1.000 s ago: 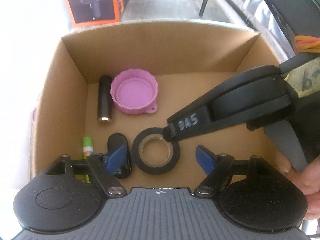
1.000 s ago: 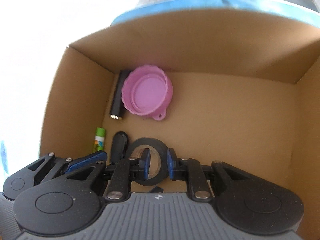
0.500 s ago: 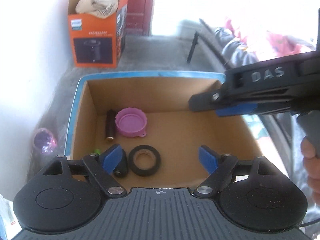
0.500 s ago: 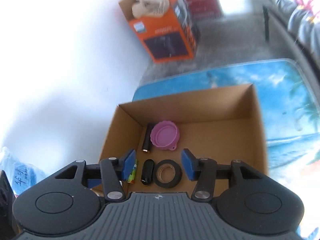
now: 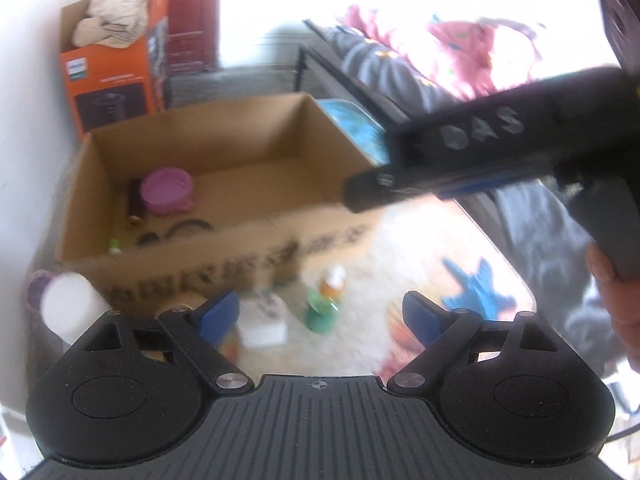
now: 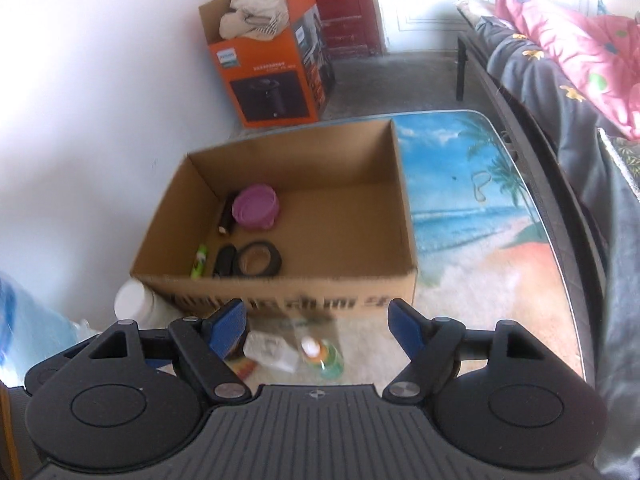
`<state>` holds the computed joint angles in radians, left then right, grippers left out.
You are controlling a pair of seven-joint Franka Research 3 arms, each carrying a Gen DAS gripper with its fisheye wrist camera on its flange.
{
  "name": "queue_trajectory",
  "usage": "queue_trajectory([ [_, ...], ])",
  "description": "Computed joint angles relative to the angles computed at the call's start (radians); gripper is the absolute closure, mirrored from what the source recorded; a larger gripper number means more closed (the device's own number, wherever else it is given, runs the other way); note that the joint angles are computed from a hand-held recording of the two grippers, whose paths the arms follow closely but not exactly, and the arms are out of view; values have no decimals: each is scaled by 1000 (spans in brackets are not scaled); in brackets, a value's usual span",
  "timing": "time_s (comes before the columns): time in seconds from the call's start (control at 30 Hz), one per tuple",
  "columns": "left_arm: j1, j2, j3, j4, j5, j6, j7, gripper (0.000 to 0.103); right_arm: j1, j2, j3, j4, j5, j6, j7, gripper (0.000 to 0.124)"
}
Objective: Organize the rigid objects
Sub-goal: 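Move the right gripper to the green dropper bottle, then grasp the orange cap of the green dropper bottle with the right gripper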
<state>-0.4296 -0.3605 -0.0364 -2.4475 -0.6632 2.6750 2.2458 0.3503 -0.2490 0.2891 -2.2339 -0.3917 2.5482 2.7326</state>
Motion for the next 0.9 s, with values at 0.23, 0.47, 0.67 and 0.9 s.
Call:
queue_trajectory([
  [0.23,-31,43,-69,-92,41,154,-81,19,45,40,-38,-20,84,23,-183,63],
  [0.47,-5,134,-150,-131,236,342,-359,31,81,87,-101,-32,292,96,-530,78],
  [0.67,95,193,-237,-124,464,408,-653,44,82,130,-115,-1,387,86,-726,93],
  [0.9,188,234,-292,-105,692,432,-927,50,85,158,-129,21,507,84,-904,102],
])
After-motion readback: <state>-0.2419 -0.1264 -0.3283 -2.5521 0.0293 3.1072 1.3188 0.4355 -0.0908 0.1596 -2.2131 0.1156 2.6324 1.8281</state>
